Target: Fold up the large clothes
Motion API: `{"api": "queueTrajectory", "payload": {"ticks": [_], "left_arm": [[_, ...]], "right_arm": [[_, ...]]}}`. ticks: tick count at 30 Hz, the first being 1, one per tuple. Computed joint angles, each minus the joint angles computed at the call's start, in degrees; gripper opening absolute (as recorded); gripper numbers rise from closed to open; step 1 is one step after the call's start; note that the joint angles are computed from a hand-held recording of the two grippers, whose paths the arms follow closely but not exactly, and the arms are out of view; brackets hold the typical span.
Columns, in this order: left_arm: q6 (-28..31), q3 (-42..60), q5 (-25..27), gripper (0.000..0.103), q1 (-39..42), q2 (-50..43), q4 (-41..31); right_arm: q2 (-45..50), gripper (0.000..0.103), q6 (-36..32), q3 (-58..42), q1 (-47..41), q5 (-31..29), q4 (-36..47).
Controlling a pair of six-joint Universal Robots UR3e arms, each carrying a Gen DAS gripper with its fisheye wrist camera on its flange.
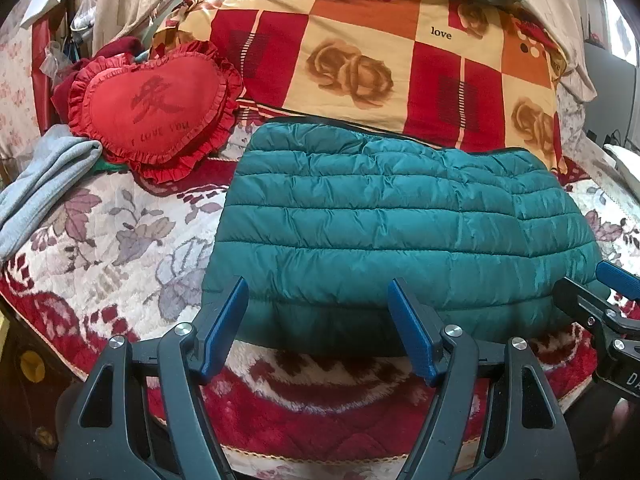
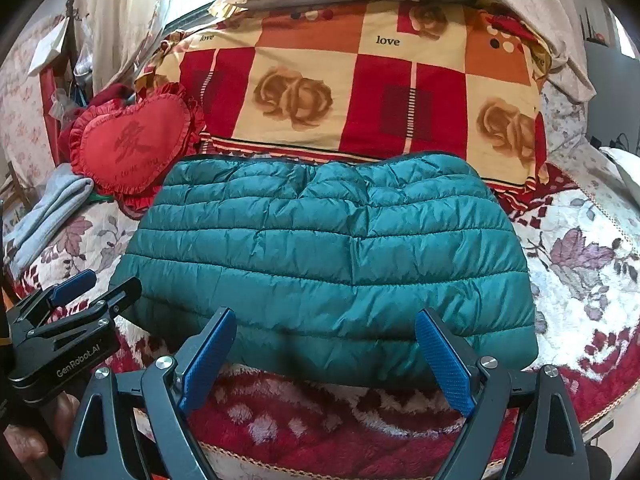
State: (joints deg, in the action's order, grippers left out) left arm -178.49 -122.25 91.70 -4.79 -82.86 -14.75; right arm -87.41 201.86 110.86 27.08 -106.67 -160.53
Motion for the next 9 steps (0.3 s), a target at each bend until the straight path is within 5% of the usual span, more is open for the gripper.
{"api": "queueTrajectory", "payload": {"ticks": [9], "left_arm": [[1.6,-0.3,-2.0,0.073,1.4,0.3,0.0]], "right_arm": [[-0.7,0.089,-0.1,0.3,-0.5,0.2,0.1]]}}
